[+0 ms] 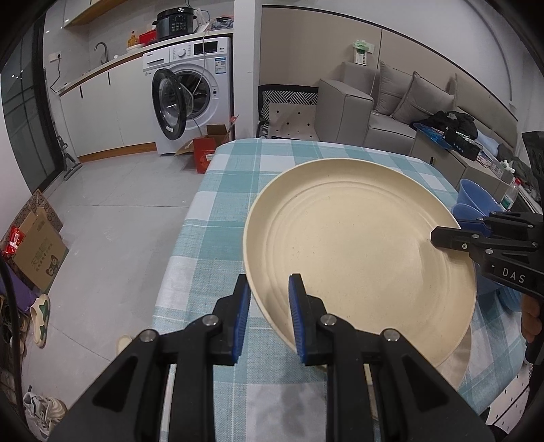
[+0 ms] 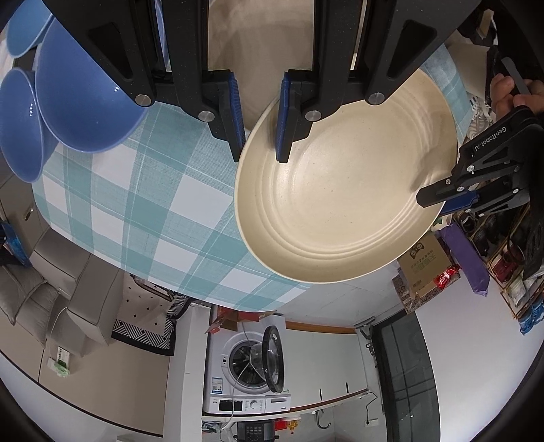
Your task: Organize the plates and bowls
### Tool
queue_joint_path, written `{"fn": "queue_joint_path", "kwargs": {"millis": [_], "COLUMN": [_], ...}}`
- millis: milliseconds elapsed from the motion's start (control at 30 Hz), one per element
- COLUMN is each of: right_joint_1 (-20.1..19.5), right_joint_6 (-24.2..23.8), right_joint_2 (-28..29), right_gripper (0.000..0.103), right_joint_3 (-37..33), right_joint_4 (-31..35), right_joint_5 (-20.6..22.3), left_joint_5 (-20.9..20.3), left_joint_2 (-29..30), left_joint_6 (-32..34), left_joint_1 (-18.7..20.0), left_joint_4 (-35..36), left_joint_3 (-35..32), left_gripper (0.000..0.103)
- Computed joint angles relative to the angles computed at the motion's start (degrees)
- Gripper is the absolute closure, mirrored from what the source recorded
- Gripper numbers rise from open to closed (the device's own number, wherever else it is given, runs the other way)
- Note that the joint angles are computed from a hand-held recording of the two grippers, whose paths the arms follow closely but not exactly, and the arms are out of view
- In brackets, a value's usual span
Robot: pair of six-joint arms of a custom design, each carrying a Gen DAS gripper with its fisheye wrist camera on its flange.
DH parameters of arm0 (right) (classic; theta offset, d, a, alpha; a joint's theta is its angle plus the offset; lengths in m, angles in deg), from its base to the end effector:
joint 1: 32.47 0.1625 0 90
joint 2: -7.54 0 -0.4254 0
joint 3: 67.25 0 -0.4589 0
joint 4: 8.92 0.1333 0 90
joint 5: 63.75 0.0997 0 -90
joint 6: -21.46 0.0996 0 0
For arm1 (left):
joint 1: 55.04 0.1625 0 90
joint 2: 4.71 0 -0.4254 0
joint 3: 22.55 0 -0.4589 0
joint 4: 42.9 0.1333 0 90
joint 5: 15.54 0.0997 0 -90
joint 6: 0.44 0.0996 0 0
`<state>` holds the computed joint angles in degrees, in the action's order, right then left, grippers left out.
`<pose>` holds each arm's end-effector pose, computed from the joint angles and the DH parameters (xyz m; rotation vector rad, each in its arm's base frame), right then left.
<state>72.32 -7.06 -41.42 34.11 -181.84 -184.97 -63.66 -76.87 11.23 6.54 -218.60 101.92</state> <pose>0.2547 -0.6448 0.0970 0.7398 -2.3759 0.5892 -0.0789 -0.5656 0.1973 0.5580 2.3247 -0.8371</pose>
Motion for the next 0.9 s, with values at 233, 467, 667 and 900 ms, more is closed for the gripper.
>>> {"fn": "queue_joint_path", "kwargs": {"millis": [233,467,667,900], "right_joint_1": [-0.37,-0.69,-1.11,-1.37], "right_joint_6": [0.03,0.02,-0.05,0.24], "right_joint_2": [-1.58,-2.63,-3.60,-4.52], "right_gripper": [0.085,0.085,0.085,0.085], "right_joint_3": [2.82,4.89,6.83,8.75], "right_joint_4": [-1.64,-2.15,-2.95,-3.66], "right_joint_5": [-0.80,-1.17,-1.23,-1.79], "left_joint_5": [-0.61,-0.67,-1.19,-1.65], "left_joint_2": [0.15,-0.09,-0.13,-0.11], "left_joint_6": [0.21,0.28,0.41,0.69], "left_joint_1": [-0.50,-0.89,-1.08,-1.23], "left_joint_4": [-0.27,0.17,0.74,0.91], "left_joint_3": [0.70,1.63,2.07,2.68], "left_gripper": [0.082,0.082,0.082,0.082]}}
